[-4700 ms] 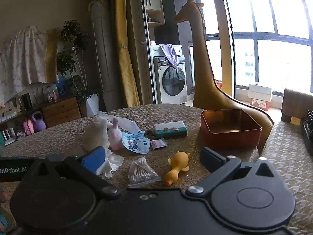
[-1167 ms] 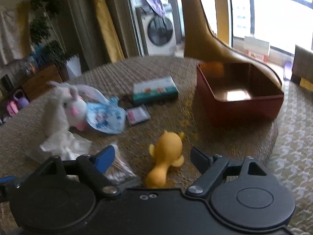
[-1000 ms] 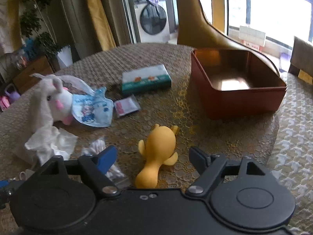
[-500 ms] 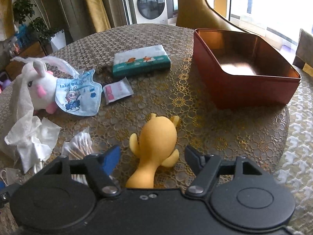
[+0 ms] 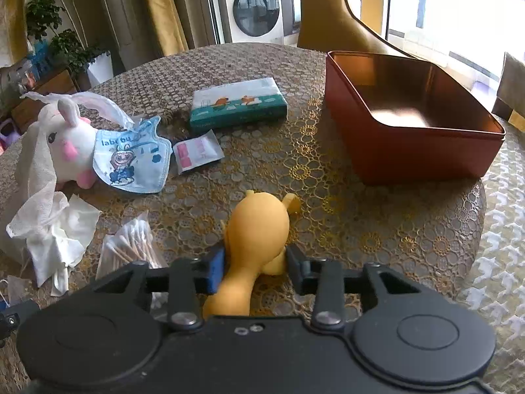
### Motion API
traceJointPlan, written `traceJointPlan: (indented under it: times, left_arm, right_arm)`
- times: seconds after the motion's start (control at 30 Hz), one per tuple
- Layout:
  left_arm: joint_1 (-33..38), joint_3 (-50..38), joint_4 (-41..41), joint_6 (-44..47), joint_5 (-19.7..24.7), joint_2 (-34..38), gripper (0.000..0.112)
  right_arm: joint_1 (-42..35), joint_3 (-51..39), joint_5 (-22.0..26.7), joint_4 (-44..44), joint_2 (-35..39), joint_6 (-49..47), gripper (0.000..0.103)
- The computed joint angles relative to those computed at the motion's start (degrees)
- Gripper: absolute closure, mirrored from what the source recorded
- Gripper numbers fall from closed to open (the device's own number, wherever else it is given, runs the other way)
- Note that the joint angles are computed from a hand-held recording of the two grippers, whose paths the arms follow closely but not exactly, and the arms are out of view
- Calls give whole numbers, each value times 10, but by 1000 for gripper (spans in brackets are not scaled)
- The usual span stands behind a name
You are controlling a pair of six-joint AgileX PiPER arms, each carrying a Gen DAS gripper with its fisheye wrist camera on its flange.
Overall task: Organize soft objects
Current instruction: 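Close the left tool on the tea bag while the right tool closes on the yellow duck, then carry the tea bag in the left tool while the right tool carries the duck over the red tin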
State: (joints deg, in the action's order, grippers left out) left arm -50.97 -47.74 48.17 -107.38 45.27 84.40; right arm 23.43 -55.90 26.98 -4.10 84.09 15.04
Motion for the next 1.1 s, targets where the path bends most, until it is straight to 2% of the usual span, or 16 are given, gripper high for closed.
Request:
traceJointPlan:
  times: [0.13,0.47,0.63,0.87,0.93,0.97,1.0,1.03,1.1]
  left_arm:
    - [-3,-1,6,-4,5,0,78]
    - [-27,-16,26,-15,39,-4,86]
    - [-37,-28,32,-10,59,-2,87]
    - [-36,-35,15,22,54,10,87]
    - [-34,-28,16,24,37,5,86]
    - [-33,-25,18,22,30,4,85]
    - [-33,-24,21,21,26,4,79]
    - [-32,-24,21,25,23,6,61]
    - [-32,-20,34,15,18,9,37]
  right_arm:
    - [-6,7,-4,18,-10,-16,72]
    - [-32,21,9,116,-51,-116,76]
    - [-45,25,22,164,-81,-171,76]
    - [-65,28,35,191,-96,-200,76]
    - [-66,32,35,193,-97,-202,76]
    - [-68,33,37,200,-97,-207,76]
    - [-69,34,38,205,-98,-210,76]
    - [-69,34,39,208,-98,-212,76]
    - [-69,37,39,212,-100,-216,76]
